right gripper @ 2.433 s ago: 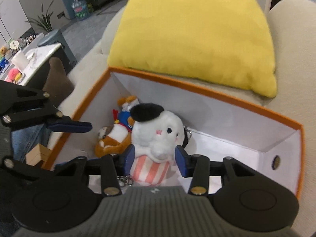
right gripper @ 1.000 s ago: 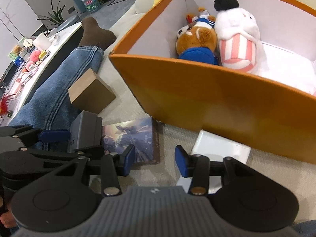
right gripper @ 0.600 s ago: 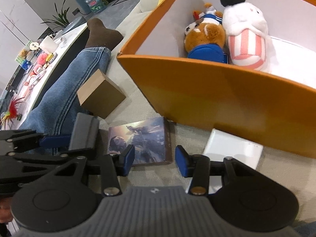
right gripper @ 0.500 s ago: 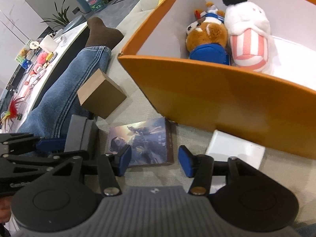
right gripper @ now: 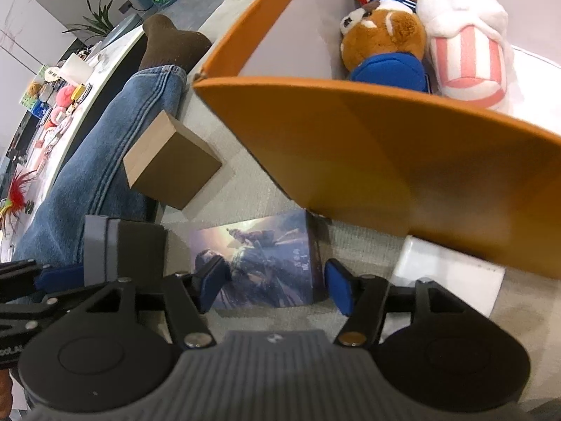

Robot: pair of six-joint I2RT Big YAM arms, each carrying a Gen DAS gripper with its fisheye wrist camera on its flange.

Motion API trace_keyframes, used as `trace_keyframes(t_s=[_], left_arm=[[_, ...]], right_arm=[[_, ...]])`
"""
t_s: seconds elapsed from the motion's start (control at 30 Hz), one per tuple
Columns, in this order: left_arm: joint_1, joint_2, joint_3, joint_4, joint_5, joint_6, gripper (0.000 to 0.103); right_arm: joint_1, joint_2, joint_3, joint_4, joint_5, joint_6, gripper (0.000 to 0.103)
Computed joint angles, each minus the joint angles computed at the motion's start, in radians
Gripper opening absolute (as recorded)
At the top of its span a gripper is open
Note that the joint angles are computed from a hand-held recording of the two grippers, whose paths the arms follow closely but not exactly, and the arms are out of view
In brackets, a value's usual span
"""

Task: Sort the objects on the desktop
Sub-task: 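Grasp the dark gray box with left gripper while right grasps the small maroon box, then lift the gray box and maroon box off the sofa with both grippers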

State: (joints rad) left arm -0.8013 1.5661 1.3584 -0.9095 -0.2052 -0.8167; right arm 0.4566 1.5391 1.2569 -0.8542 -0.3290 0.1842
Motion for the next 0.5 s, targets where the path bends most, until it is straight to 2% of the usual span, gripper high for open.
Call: trace_keyframes(t_s=[0.07,0.1,0.13,0.2,0.23,0.37,0.43,0.5], left_arm=[[0.000,-0.012,-0.011,0.008,-0.001,-0.004,0.045],[0.000,-0.016,-0.014,0.010,-0.001,-0.005,0.044],[0.000,-0.020,-0.019,0.015,0.000,-0.007,0.043],[0.003,-0.026,-0.027,0.023,0.005,-0.010,0.042],[0.003,-0.026,-0.028,0.025,0.005,-0.011,0.042],[0.000,-0.017,-0.020,0.012,-0.009,-0.001,0.042],[-0.002,-0.015,-0.018,0.006,-0.014,0.004,0.042],[-0.001,-0.018,-0.022,0.009,-0.012,0.010,0.042]], right_arm=[[0.012,-0.015,-0.012,0.014,0.023,-0.006,0.062],[0.008,-0.020,-0.014,0.017,0.006,0.002,0.052],[-0.004,-0.022,-0.015,0.017,-0.032,0.020,0.043],[-0.021,-0.035,-0.027,0.027,-0.113,0.048,0.034],[-0.019,-0.048,-0.035,0.036,-0.128,0.051,0.031],[0.023,-0.098,-0.056,0.079,-0.082,0.044,0.030],[0.023,-0.112,-0.058,0.084,-0.099,0.043,0.030],[0.016,-0.117,-0.056,0.082,-0.155,0.055,0.028]])
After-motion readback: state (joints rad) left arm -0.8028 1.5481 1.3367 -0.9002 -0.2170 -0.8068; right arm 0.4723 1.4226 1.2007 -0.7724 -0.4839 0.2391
